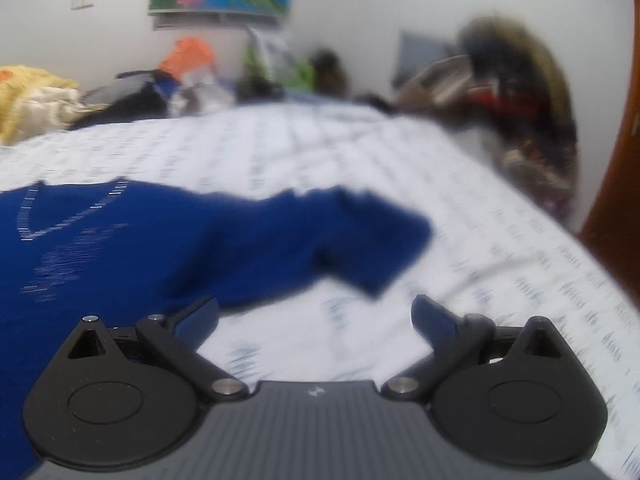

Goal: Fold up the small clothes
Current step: 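Move the right gripper to the cuff of one sweater sleeve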

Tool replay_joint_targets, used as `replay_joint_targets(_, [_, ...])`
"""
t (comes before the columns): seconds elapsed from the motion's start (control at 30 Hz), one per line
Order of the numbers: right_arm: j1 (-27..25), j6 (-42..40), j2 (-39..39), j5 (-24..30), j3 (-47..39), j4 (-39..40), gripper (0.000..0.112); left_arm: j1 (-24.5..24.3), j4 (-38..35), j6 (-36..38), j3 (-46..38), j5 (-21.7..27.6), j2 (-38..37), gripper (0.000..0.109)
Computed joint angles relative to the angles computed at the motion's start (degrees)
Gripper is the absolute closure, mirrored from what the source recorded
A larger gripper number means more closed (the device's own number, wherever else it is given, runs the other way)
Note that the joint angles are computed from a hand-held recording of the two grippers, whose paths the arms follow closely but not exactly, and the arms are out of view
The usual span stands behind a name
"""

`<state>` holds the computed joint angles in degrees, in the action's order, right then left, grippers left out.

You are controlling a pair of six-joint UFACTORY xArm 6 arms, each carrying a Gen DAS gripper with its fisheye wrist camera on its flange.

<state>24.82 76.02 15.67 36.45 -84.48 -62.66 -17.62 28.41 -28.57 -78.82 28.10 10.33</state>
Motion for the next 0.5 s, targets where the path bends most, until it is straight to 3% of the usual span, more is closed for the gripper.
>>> replay_joint_targets(0.1, [-1.5, -1.9, 2.8, 1.7, -3.2, -1.0, 0.010, -0.3, -0.3, 0.3, -0.7, 0.4, 0.6, 0.006])
replay_joint_targets(0.23, [-2.8, -2.8, 6.3, 0.0, -7.1, -0.9, 0.010, -0.7, 0.0, 0.2, -1.9, 1.6, 1.5, 0.006])
replay_joint_targets(0.43, [-2.9, -5.7, 13.0, 3.1, -15.4, -0.2, 0.010, -0.6, 1.1, -0.9, -3.1, 2.9, 2.4, 0.006])
replay_joint_targets(0.5, [-3.3, -5.5, 13.6, 2.8, -16.1, 0.3, 0.023, -0.5, 1.6, -1.2, -3.5, 3.4, 2.7, 0.006])
